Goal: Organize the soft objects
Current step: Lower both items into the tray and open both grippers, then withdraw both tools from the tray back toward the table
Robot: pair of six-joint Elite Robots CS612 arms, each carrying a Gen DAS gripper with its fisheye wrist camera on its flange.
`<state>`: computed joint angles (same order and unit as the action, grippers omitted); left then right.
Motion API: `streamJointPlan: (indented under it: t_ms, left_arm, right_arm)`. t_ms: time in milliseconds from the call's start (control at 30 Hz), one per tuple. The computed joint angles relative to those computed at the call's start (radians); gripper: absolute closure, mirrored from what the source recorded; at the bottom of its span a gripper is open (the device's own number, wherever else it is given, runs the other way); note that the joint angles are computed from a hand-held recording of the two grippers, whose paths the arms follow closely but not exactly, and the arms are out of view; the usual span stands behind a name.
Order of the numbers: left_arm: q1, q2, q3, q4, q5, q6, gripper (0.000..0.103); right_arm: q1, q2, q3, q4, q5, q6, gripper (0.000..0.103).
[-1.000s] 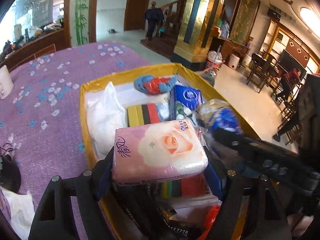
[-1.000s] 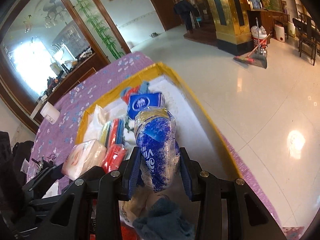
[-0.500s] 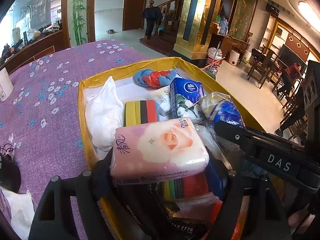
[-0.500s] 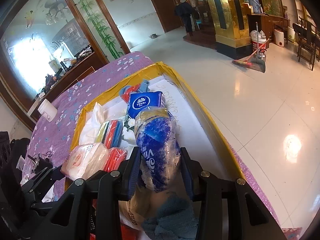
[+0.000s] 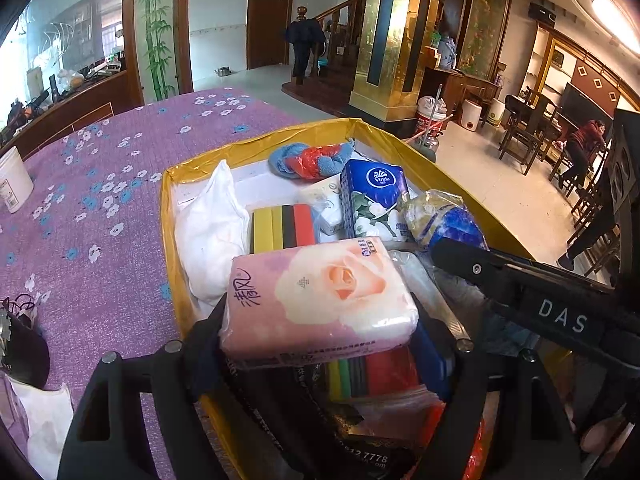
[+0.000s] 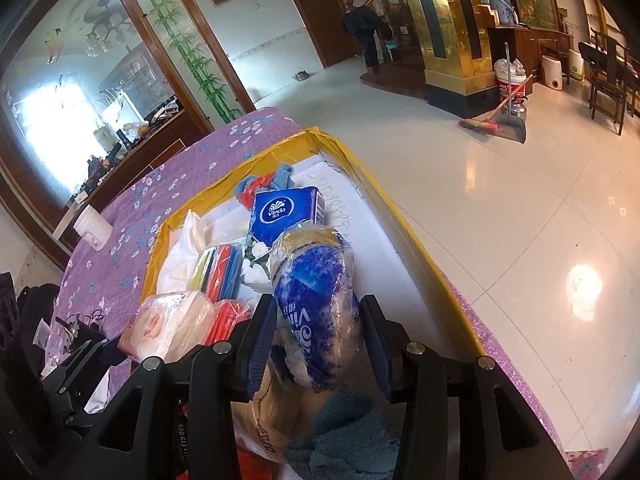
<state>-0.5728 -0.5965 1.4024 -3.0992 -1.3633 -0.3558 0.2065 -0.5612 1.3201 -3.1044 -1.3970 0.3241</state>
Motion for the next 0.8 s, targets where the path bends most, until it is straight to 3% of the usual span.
streamJointPlan:
  t_ms: [233,533,800]
  left_arm:
    - [-0.001,0.0,0.0,-0.001,0.006,0.004,0.023]
    - [-0.006,-0.003,0.005,-0.013,0.03,0.013,0.014]
    - [-0.016,-0.008,0.012,-0.02,0.075,0.023,0.012]
  right_arm:
    - [-0.002,-0.001,0.003,-0.01,0.017,-0.001,0.05]
    - [-0.009,-0.006,0.024,-0.045,0.063,0.024,0.042]
    - [-0.02,-0.036,0.09,-0.185,0.08,0.061,0.025]
